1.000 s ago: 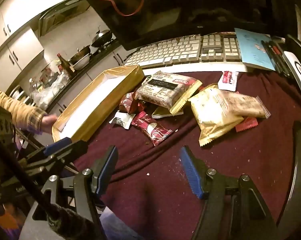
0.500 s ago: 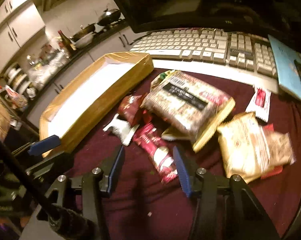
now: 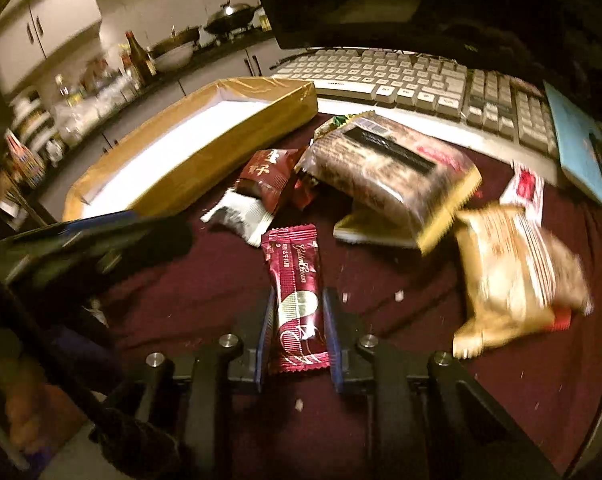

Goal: Organize snacks
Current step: 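Carry the red bar into the tray while the left gripper carries a white snack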

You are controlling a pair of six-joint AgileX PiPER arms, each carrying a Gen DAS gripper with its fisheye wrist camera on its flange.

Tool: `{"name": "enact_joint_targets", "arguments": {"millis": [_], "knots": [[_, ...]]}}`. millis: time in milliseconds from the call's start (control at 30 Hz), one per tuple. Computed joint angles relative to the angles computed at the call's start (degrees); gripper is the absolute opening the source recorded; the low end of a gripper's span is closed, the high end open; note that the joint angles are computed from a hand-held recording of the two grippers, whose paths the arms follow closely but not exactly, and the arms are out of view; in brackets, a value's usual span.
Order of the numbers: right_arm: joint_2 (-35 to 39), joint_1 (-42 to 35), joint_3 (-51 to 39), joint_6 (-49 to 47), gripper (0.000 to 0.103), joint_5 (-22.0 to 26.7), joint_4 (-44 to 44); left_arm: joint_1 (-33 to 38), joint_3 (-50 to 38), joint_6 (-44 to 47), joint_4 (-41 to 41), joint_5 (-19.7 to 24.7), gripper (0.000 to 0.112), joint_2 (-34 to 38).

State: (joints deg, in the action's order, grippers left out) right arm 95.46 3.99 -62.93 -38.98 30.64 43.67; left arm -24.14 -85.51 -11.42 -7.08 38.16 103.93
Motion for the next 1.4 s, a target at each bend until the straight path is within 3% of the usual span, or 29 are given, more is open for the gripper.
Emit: {"name": "enact_joint_targets", "arguments": {"millis": [100, 267, 433, 533, 800, 1067, 1233, 1400], "knots": [[-2.08, -2.79, 3.04, -3.83, 0.023, -0.03, 5.72, -0.97, -4.18, -0.56, 3.48, 0.57, 0.079, 3.05], [-2.99, -6.5, 5.01, -10.09, 0.023, 0.33, 14.61, -1.74, -15.72, 1.14, 6.26, 6.67, 0.07, 11.02], [-3.43, -5.53, 5.69, -10.99, 0.023, -0.63, 16.04, -3.72, -24.74, -1.84, 13.21, 15.05, 0.049, 17.96], [-2.95, -6.0, 5.43, -11.84, 0.023, 0.45, 16.98, -3.73, -21.92, -3.19, 13.99, 13.42, 0.04, 16.76], [-2.64, -6.93, 6.35, -15.46, 0.023, 0.78, 19.76, -2.17, -9.04, -0.27, 6.78, 7.61, 0.034, 8.65], [-4.5, -6.07, 8.23, -20.4, 0.023, 0.91, 25.33, 5.06, 0.43, 12.37, -12.64, 4.71, 0.034, -1.69], [-1.77, 0.37, 0.88, -17.18, 0.023, 2.76, 23.89, 11.93, 5.59, 14.22, -15.5, 0.97, 0.034, -7.67], [6.9, 9.23, -14.0, -7.59, 0.023, 3.11, 16.01, 17.35, 6.77, 9.26, -9.41, -2.02, 0.034, -7.37]]}}
